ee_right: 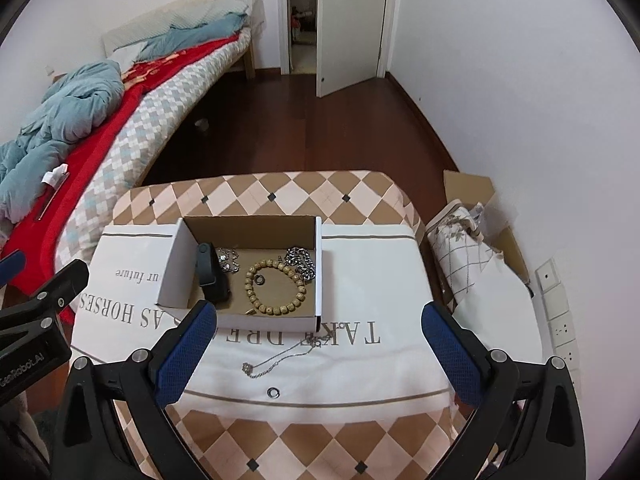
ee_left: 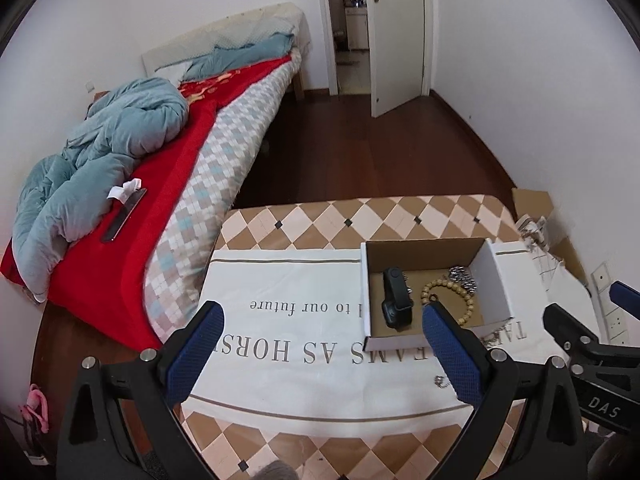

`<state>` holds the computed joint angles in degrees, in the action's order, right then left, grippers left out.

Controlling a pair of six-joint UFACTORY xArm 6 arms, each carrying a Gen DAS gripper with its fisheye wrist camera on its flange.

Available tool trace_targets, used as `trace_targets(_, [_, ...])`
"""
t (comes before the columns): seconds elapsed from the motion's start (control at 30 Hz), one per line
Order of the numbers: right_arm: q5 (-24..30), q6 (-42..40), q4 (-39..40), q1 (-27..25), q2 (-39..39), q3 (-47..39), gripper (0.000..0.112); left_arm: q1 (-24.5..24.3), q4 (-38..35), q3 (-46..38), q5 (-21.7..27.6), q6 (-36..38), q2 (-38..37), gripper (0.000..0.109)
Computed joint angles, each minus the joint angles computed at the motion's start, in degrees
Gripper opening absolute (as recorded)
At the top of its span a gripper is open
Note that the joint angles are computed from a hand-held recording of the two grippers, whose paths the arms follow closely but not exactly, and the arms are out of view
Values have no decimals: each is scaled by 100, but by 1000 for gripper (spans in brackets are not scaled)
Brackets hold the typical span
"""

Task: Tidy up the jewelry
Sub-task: 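Grasp the second black ear stud with the right tool while the left tool grasps the silver necklace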

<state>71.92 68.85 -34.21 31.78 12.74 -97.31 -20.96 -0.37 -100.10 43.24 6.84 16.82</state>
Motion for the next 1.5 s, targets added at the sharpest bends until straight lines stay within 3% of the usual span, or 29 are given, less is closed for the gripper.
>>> trace_targets(0.5, [608,416,-713,681,-385,-123,103,56,-305,1174,-561,231,-1092,101])
trace_targets(0.6, [416,532,-703,671,-509,96,103,64,-164,1349,-760,99,-1118,101])
trace_targets(0.77, [-371,948,-331,481,-780,1069,103,100,630,1784,-1171,-513,-1080,101])
trace_targets(0.8, [-694,944,-102,394,-787,1377,100,114,645,1783,-1075,-498,-981,101])
trace_targets(0.87, [-1183,877,240,264,-671,1774,75,136,854,1798,-936,-668,-830,101])
trace_targets(0.93, [-1707,795,618,130,-563,2115,59,152,1152,1829,-791,-867,-660,101])
trace_targets(1.0, [-2385,912,769,18,-413,2491,58,174,1447,1880,-750,-1062,-520,101])
trace_targets(1.13, [-2942,1243,513,-10,-118,2680,57,213,1796,1920,-651,-1297,-298,101])
trace_targets(1.2, [-2854,1313,226,31,60,2519,53,227,1901,1908,-618,-1363,-203,101])
trace_targets(1.23, [-2712,1253,142,74,165,2390,46,234,1918,1875,-599,-1379,-156,101])
trace_targets(1.33, [-2319,1266,-139,197,345,2147,13,209,1892,1825,-578,-1377,-67,101])
trace_targets(1.5, [-2374,1680,-153,156,-119,2697,13,-18,1138,1644,-533,-840,83,101])
